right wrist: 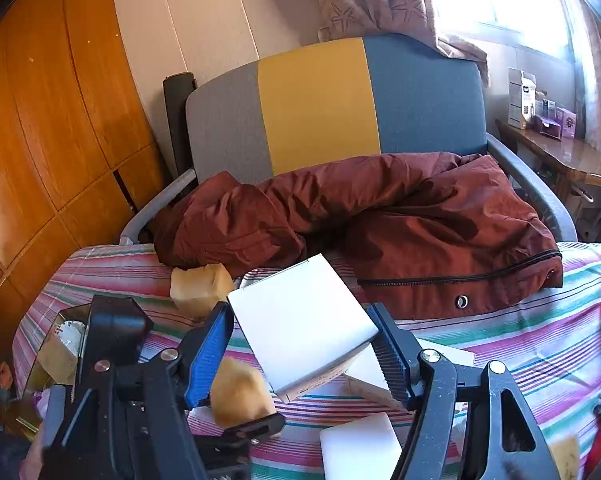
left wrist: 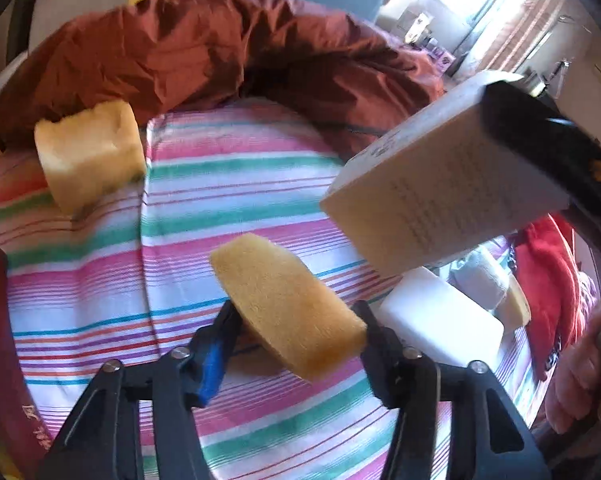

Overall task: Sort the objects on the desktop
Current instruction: 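Grasp a sponge block with the left tool while the right tool grasps a white box, then carry the sponge block and white box into the tray and release them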

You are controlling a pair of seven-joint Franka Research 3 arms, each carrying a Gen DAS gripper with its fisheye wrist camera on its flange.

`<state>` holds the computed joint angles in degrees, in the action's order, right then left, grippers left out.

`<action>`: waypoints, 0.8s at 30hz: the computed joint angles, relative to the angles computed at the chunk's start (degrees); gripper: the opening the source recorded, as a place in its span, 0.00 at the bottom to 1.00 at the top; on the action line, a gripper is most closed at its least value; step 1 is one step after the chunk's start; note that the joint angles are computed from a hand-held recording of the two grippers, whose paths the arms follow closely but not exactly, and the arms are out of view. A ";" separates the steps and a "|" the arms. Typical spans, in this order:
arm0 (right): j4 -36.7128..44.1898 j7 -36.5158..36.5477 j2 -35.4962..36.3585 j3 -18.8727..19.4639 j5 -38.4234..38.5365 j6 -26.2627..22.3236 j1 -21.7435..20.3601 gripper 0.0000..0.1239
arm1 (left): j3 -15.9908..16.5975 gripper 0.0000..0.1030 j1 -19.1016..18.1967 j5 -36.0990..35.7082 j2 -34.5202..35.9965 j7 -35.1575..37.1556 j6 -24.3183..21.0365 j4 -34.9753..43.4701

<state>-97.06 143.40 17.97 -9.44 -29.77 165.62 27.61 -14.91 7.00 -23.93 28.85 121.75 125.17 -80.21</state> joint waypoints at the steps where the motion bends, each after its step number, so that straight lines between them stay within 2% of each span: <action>1: 0.07 -0.10 0.06 0.21 0.06 0.05 -0.12 0.56 | -0.22 0.53 0.52 -0.52 -0.61 0.95 0.15 -0.69; 4: 0.57 -0.46 0.36 0.06 0.20 -0.38 0.49 0.56 | -0.40 0.53 2.35 -3.34 -2.77 2.74 -0.33 -2.32; 7: 1.02 -0.47 0.51 0.13 0.19 -0.24 1.03 0.56 | 0.16 0.53 3.70 -6.19 -6.54 5.70 1.78 -5.69; 12: 1.90 0.49 0.58 0.64 0.18 0.18 2.48 0.56 | 2.52 0.54 5.68 -10.99 -11.64 9.88 3.63 -10.07; 14: 2.70 0.07 0.93 1.19 0.60 0.26 2.87 0.56 | 3.84 0.54 6.57 -12.37 -11.87 10.39 2.67 -9.21; 21: 9.49 -7.04 4.71 4.72 6.16 -0.51 4.17 0.56 | 7.53 0.55 10.34 -14.38 -12.39 10.24 3.40 -7.53; 23: 15.52 -12.94 8.73 6.41 10.84 -0.49 4.98 0.56 | 8.07 0.55 11.69 -14.74 -12.31 10.03 3.17 -7.22; 24: 16.88 -12.96 9.14 6.71 10.79 -2.86 4.91 0.56 | 8.34 0.55 12.32 -14.88 -12.47 10.13 3.36 -7.50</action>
<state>-80.17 130.44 27.11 -2.73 -18.98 162.76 32.52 -6.57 19.32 -38.81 16.37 131.88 128.54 -87.71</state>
